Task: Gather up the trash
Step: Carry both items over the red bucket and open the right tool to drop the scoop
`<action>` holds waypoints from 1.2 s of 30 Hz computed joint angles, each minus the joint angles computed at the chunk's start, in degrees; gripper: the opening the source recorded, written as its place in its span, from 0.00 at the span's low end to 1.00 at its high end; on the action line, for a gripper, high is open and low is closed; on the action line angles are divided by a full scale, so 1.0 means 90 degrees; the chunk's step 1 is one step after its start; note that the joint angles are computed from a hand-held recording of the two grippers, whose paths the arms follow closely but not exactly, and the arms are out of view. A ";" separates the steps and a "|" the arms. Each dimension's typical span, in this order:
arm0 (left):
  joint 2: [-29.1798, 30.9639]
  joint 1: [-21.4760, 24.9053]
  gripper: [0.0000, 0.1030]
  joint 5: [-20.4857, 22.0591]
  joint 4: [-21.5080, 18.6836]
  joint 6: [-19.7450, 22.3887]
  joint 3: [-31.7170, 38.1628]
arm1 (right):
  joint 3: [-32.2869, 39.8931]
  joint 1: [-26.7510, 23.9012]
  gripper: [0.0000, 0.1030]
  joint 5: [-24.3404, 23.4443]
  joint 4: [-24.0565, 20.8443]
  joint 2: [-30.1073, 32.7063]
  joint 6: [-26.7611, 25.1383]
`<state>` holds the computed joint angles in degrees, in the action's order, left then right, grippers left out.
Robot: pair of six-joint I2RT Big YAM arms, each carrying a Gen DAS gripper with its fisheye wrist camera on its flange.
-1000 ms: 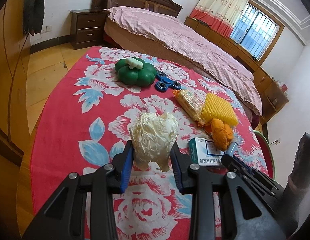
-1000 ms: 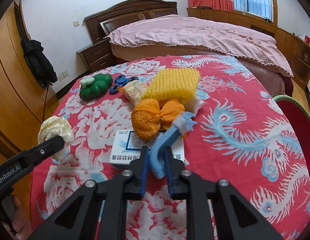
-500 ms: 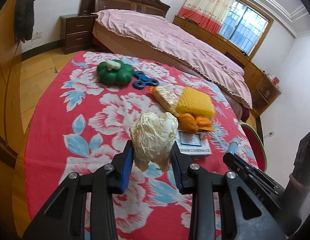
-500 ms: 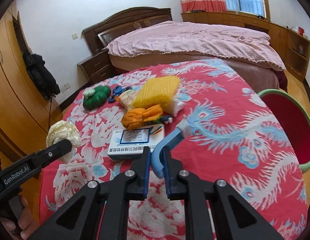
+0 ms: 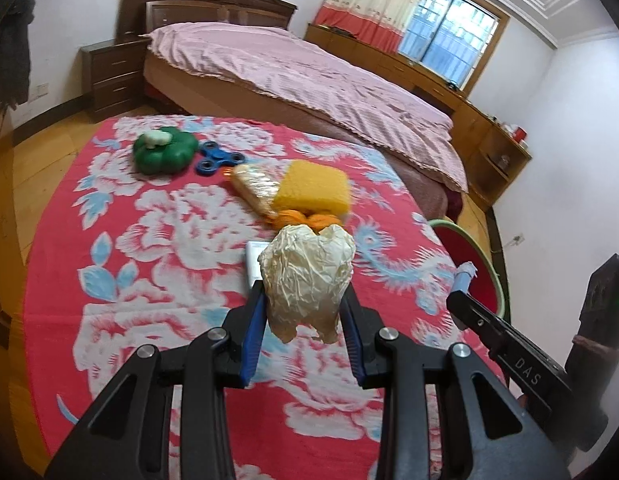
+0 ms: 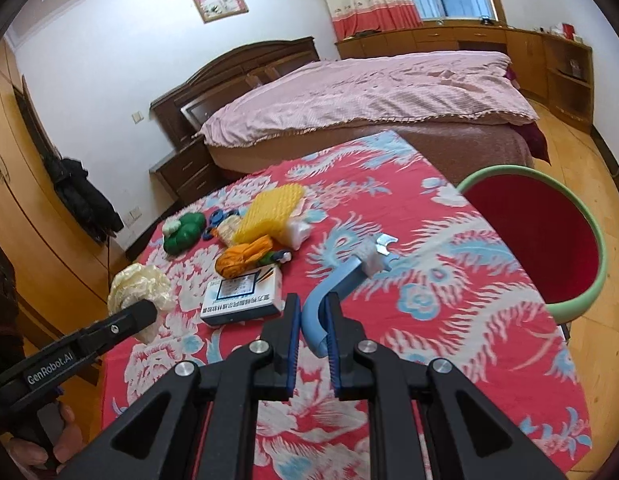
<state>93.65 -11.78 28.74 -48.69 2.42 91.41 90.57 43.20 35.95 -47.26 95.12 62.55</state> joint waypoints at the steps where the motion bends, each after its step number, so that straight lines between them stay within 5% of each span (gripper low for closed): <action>1: -0.0026 -0.0052 0.35 0.0009 -0.0017 0.0035 -0.0008 | -0.0091 0.0010 0.14 0.0045 0.0034 -0.0078 0.0035; 17: 0.0236 -0.0846 0.35 0.0002 -0.0515 0.0424 0.0490 | -0.1269 -0.0184 0.14 0.0475 -0.0040 -0.1144 0.0730; 36: 0.1439 -0.1953 0.35 -0.0680 -0.0947 0.0544 0.2032 | -0.2620 -0.1382 0.15 -0.0262 0.0188 -0.2019 0.0965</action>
